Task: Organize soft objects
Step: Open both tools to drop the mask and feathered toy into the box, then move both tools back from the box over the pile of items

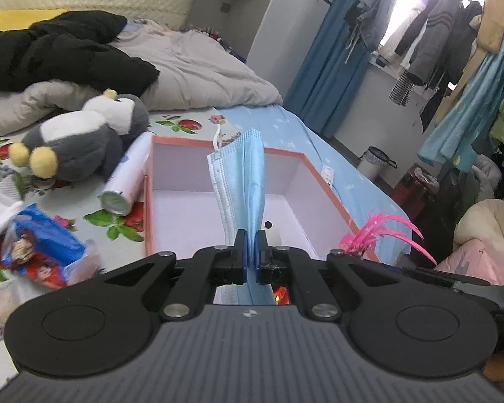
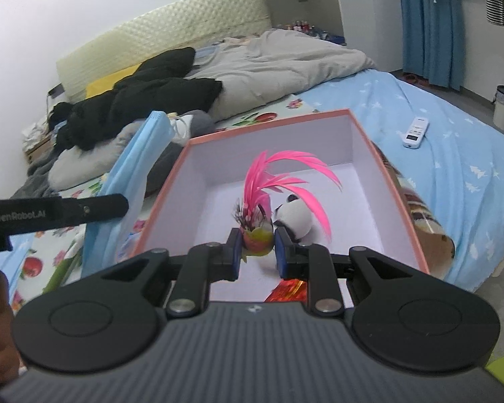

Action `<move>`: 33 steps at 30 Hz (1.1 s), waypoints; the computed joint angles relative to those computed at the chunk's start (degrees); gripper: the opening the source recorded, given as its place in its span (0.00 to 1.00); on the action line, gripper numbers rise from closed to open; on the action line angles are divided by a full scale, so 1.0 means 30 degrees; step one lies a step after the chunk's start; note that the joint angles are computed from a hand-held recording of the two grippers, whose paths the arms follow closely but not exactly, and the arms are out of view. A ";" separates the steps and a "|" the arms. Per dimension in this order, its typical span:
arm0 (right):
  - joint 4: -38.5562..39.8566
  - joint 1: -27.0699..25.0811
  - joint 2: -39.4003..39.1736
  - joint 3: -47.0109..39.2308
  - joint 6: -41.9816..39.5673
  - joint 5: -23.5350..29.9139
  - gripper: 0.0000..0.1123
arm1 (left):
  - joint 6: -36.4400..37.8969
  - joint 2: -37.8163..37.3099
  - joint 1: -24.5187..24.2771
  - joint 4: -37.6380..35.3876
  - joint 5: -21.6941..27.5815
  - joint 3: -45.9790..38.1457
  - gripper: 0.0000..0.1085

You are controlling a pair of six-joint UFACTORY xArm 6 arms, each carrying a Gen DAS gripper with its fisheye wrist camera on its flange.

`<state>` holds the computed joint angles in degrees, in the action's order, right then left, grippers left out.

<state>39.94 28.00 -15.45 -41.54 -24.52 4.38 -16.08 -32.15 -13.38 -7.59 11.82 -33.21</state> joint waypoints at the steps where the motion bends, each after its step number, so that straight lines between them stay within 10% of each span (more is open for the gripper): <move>1: 0.0528 0.0015 0.0331 -0.0201 -0.0442 -0.0151 0.22 | 0.0415 0.0525 -0.0019 -0.0374 -0.0206 -0.0228 0.05; 13: 0.2533 -0.0156 0.4224 -0.2658 -0.2161 -0.0282 0.23 | 0.3389 0.5324 0.0445 -0.3602 -0.0698 -0.2734 0.07; 15: 0.1877 -0.0243 0.4421 -0.2806 -0.1411 -0.0063 0.25 | 0.3663 0.5484 0.0579 -0.3917 -0.0589 -0.2837 0.25; 17: 0.1012 -0.0366 0.4487 -0.2864 -0.0520 0.0135 0.30 | 0.3711 0.5420 0.0605 -0.3905 -0.0828 -0.2715 0.40; 33: 0.1060 0.0258 0.0568 -0.0655 -0.0416 -0.0308 0.32 | -0.0449 -0.0097 0.0182 0.0946 0.0239 -0.0297 0.40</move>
<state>43.13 28.77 -13.75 -43.51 -25.77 3.46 -17.43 -32.44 -12.83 -4.75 12.53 -34.10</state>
